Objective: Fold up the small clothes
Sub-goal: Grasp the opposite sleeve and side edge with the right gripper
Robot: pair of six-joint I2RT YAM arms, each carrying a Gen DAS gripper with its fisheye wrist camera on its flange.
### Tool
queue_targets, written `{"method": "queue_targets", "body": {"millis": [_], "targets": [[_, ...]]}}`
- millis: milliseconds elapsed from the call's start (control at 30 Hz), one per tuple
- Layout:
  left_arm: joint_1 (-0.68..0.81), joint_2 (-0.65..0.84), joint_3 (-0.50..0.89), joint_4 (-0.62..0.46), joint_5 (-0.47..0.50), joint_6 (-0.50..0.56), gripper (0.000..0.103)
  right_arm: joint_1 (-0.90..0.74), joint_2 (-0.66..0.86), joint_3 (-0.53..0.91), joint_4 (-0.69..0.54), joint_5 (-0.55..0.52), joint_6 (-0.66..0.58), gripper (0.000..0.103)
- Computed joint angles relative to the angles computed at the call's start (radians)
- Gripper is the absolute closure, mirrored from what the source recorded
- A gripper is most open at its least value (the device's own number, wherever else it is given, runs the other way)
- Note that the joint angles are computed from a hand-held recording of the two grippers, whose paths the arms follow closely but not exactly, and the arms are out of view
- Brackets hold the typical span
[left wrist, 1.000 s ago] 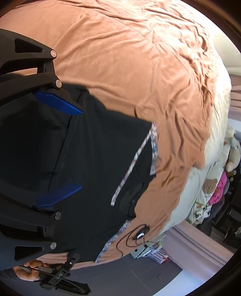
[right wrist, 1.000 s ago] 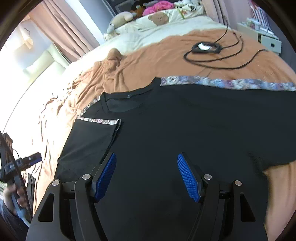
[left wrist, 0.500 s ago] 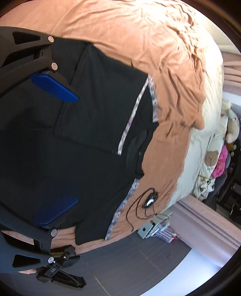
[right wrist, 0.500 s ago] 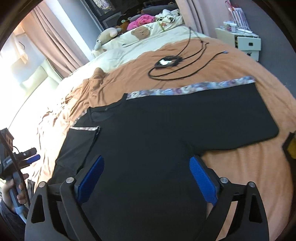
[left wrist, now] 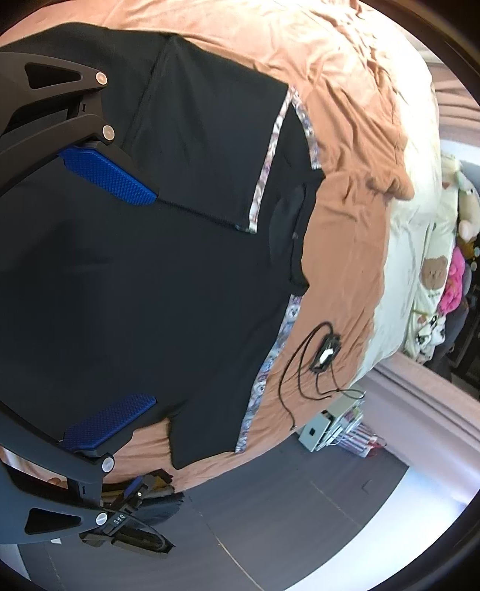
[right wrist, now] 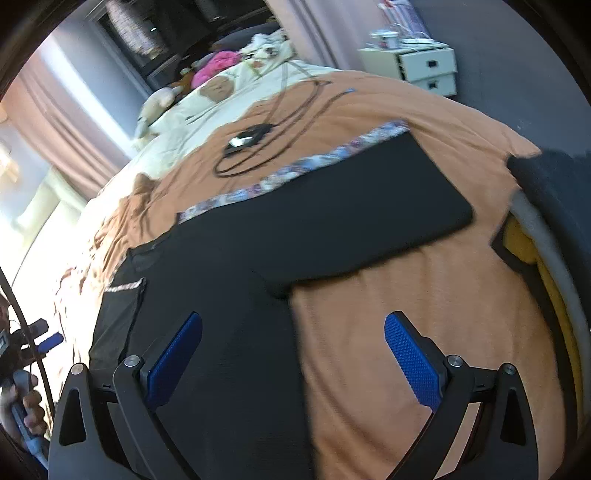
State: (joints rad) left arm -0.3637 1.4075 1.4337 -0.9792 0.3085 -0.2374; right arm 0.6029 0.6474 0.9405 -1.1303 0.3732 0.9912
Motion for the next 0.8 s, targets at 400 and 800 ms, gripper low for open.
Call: {"method": "queue_targets", "body": {"millis": [400,800], "targets": [[-0.094,0.069,-0.031,0.089,-0.042,-0.063,0.017,-0.434,-0.172,-0.173,0.106,-0.252,-0.089,0.036],[-0.073,0.145,-0.076,0.181,-0.046,-0.083,0.023,-0.687,-0.055,-0.293,0.336,-0.439,-0.117,0.06]]}}
